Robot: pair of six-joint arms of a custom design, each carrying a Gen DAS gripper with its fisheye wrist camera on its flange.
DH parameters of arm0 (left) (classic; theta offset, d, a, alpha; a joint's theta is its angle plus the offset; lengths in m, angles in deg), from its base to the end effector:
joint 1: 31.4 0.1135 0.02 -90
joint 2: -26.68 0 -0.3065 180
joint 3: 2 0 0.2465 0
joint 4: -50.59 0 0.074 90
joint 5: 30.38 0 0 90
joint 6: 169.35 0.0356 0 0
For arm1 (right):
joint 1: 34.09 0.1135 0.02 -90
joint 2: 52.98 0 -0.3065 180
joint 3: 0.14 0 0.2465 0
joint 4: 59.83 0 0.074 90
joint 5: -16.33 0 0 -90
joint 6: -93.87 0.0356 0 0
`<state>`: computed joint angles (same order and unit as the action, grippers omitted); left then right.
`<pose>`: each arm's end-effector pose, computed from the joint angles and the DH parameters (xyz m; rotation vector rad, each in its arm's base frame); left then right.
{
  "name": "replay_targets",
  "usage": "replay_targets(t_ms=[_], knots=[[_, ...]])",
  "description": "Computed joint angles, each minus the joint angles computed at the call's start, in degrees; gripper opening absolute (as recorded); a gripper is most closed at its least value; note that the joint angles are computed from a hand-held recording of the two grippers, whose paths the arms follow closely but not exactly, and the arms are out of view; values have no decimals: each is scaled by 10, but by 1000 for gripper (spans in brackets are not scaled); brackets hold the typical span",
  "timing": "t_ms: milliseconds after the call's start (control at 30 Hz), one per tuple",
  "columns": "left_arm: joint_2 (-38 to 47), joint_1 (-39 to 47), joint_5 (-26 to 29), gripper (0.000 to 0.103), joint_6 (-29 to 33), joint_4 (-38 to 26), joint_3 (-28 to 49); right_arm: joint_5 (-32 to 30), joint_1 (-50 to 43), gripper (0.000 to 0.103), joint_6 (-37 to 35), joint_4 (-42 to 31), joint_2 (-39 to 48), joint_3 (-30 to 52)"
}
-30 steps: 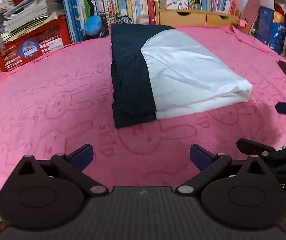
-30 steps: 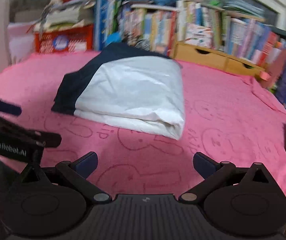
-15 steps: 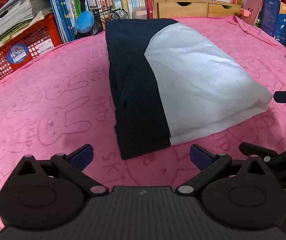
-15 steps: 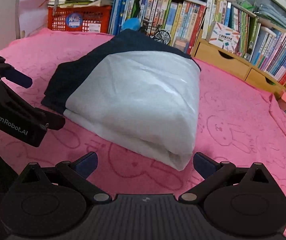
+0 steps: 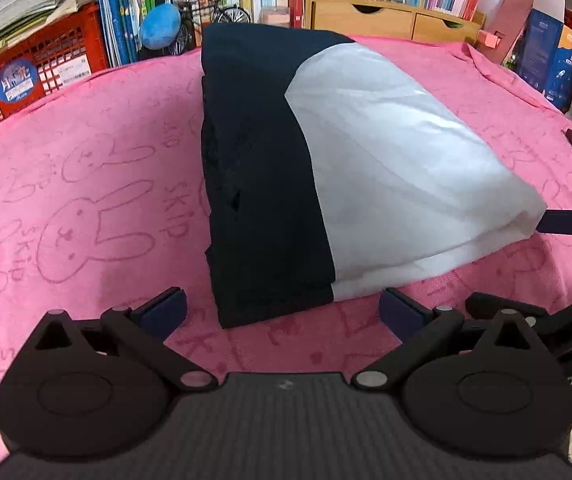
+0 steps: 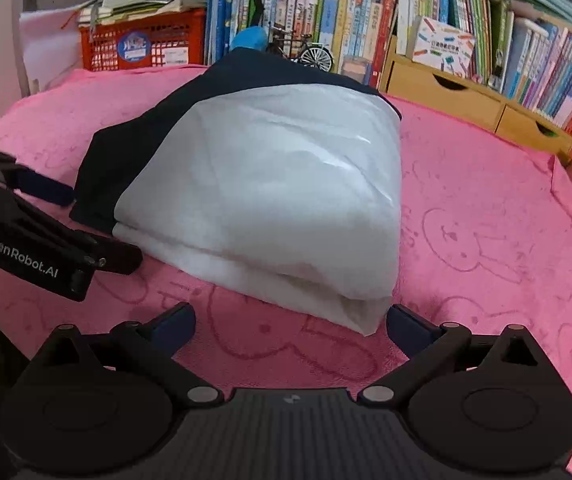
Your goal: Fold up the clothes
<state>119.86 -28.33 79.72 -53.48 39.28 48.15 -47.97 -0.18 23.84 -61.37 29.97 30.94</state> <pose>0.2801 0.0028 0.1640 0.6205 2.3717 -0.2233 0.1728 0.0975 0.1386 -0.1105 2.3808 -0.1273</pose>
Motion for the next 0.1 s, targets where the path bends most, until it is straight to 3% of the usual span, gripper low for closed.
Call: replay_targets(t_ms=[100], knots=[[-1, 0, 3, 103, 1, 20, -11, -21, -15, 103, 7, 12, -2, -7]])
